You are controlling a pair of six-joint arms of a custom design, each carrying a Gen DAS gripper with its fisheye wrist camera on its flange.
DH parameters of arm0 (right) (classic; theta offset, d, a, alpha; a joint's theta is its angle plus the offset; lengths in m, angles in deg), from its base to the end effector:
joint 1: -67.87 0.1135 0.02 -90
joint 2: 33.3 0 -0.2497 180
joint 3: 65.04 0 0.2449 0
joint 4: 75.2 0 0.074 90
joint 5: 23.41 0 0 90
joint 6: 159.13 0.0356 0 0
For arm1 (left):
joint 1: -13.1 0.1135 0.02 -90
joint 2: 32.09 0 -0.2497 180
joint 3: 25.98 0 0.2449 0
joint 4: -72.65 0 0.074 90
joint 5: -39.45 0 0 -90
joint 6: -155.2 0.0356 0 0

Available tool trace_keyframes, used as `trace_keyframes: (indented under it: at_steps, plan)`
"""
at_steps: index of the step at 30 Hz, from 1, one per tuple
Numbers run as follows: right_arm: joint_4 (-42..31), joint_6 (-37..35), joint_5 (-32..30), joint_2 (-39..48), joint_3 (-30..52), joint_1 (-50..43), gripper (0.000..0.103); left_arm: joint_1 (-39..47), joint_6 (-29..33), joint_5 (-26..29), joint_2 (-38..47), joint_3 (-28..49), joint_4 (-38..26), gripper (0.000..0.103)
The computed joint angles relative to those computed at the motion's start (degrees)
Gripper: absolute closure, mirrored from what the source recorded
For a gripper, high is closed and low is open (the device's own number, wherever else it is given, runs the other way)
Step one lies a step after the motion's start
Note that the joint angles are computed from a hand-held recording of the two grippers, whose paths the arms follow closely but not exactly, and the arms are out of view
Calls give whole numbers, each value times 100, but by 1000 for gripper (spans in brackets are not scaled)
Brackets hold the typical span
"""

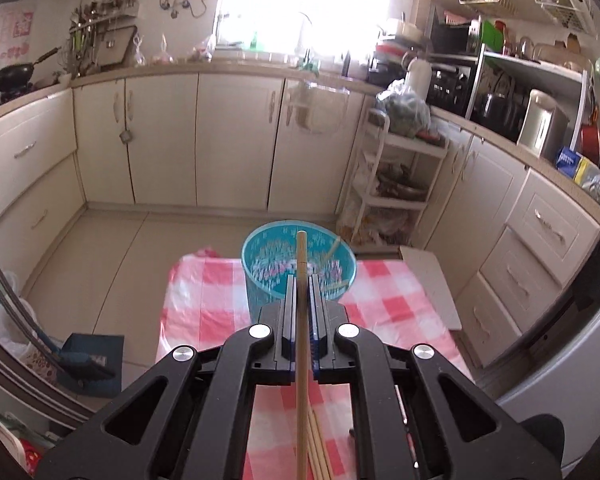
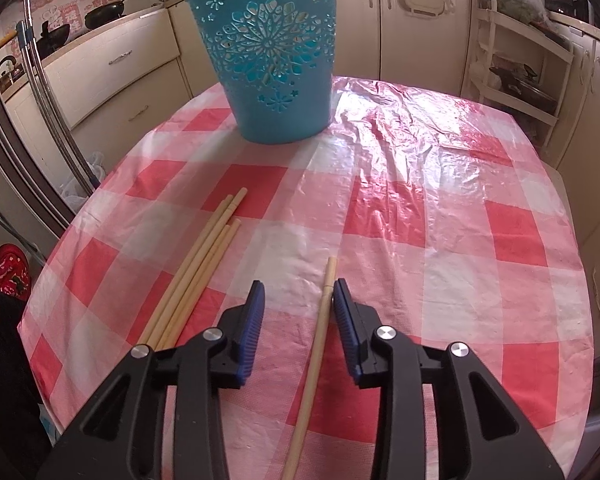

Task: Organize utensils
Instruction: 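Raise the stick with the left gripper over the basket and open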

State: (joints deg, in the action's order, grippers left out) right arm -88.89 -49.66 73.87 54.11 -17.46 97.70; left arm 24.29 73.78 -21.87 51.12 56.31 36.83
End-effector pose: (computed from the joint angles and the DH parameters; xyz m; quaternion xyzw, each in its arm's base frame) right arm 0.2293 0.1263 0.1182 -0.0658 0.9458 0.0755 0.3090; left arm 0.3169 0.0453 0.2946 0.0913 0.8684 -0.1436 0.4658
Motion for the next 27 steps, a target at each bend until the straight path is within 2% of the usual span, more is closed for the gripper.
trace_keyframes:
  at_steps: [10, 19, 23, 27]
  plan:
    - [19, -24, -59, 22, 11, 38, 60, -712, -1181, -969, 1517, 1759, 1109, 98]
    - [107, -59, -327, 31, -3, -61, 53, -1169, -1622, -1822, 3033, 2869, 1953, 98]
    - [110, -81, -361, 48, 11, -60, 50, -1261, -1735, -2034, 3374, 2855, 2250, 98]
    - [122, -73, -368, 69, 23, -56, 49, -1249, -1768, -2073, 3463, 2508, 2521, 98]
